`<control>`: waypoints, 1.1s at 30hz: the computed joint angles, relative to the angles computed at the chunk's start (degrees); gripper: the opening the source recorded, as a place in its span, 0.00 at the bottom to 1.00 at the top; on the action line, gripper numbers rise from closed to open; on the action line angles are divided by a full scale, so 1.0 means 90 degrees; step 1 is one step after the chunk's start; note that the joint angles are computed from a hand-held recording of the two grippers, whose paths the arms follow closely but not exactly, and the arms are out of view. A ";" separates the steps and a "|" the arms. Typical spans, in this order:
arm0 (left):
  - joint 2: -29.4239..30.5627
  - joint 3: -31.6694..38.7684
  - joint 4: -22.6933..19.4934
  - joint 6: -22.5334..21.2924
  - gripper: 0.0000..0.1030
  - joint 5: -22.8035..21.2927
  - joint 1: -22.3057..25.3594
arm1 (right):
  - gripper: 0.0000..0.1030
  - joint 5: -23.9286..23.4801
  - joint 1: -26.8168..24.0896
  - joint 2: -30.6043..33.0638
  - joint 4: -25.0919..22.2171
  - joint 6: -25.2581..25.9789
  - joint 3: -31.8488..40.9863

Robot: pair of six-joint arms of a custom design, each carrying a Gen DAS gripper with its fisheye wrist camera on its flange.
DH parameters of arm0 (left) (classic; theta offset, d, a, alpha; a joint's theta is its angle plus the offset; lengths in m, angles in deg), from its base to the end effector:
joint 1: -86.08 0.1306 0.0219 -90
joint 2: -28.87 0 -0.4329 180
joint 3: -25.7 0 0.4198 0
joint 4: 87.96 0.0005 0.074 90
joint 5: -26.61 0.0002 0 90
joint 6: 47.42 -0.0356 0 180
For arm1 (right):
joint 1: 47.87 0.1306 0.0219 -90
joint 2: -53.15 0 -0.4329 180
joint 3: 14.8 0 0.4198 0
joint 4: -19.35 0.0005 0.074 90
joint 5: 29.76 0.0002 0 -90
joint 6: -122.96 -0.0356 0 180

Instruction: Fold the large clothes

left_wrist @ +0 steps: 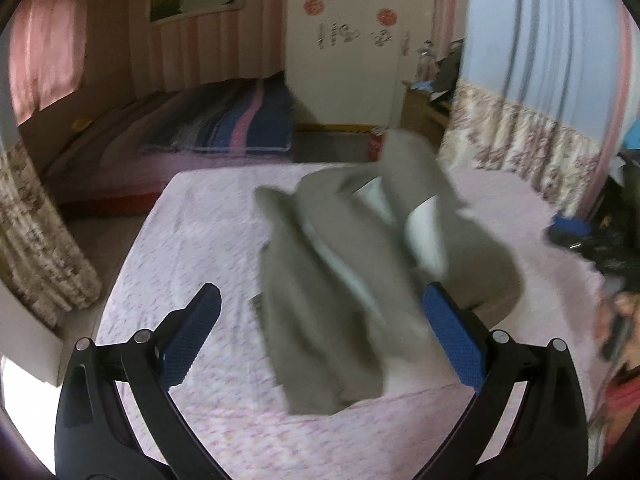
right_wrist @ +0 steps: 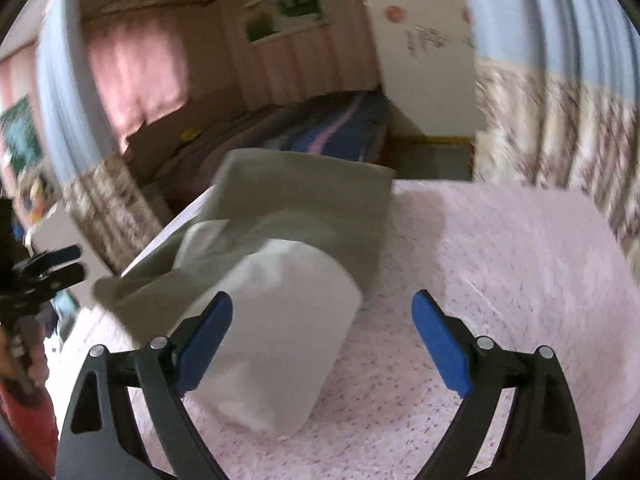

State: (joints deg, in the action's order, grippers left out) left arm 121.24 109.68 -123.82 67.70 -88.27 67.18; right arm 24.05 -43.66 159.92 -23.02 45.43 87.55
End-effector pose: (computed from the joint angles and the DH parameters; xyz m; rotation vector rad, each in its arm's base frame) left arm 0.5072 -0.1583 0.4276 -0.3310 2.2340 0.1043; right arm 0.6323 0.0671 0.4377 -0.6192 2.2010 0.6743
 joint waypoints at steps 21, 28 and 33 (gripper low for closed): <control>0.1861 0.1137 -0.0271 0.0234 0.42 0.1974 0.0088 | 0.88 -0.0926 0.0191 0.0880 -0.0780 0.0056 0.0217; 0.1607 0.0880 -0.0472 -0.0465 0.13 0.0752 -0.0052 | 0.88 -0.0092 0.0549 0.0228 0.0266 0.0451 -0.0412; 0.1065 0.0374 -0.0373 -0.0541 0.12 0.0005 0.0157 | 0.88 0.0534 0.0720 -0.0129 0.0914 0.0305 -0.0688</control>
